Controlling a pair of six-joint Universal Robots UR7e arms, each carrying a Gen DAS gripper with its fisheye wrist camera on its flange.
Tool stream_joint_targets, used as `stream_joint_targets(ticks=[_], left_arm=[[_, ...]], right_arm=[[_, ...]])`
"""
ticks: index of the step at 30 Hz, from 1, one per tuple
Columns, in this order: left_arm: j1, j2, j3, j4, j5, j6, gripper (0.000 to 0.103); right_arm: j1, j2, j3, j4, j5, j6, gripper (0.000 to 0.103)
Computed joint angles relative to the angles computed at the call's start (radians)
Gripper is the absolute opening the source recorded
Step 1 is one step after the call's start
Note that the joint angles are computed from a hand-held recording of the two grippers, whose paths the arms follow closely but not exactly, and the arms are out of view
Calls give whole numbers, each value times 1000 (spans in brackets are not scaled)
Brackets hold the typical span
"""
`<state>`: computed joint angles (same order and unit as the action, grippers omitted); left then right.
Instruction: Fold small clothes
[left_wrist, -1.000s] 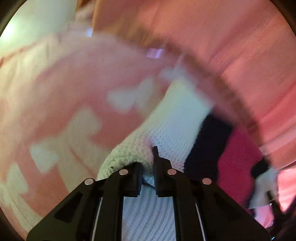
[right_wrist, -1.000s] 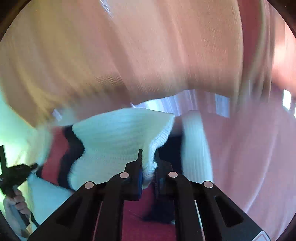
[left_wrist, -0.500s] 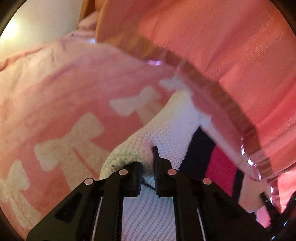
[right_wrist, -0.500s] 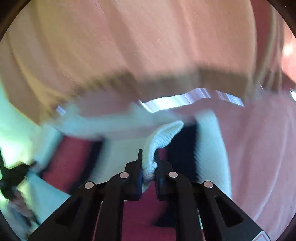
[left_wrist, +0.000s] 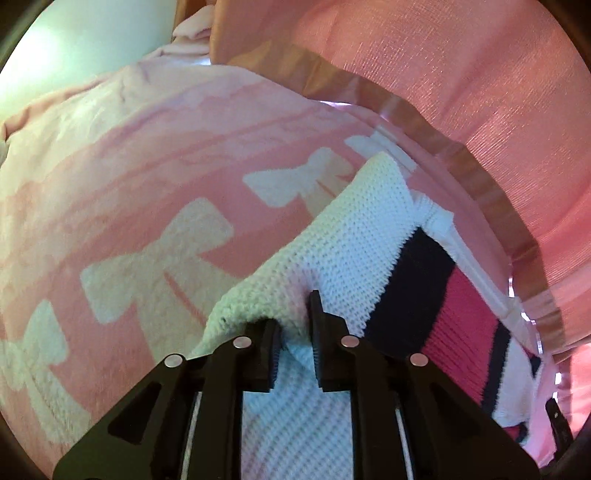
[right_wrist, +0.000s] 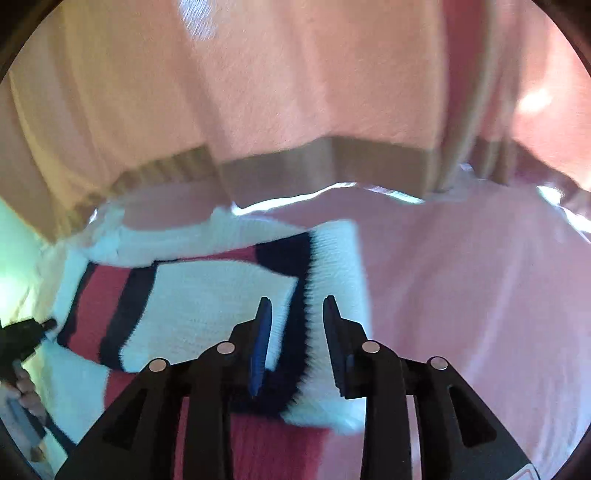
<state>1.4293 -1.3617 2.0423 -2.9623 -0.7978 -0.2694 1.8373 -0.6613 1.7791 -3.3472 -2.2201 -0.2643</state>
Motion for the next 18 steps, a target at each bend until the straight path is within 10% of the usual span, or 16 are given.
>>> stream_joint_targets(ticks=[6, 18], left_arm=[[-52, -17, 42, 44, 41, 1, 40], [-64, -124, 133, 89, -21, 113, 50]], right_arm=[[-40, -29, 67, 111, -37, 91, 29], [6, -140, 267, 2, -33, 103, 33]])
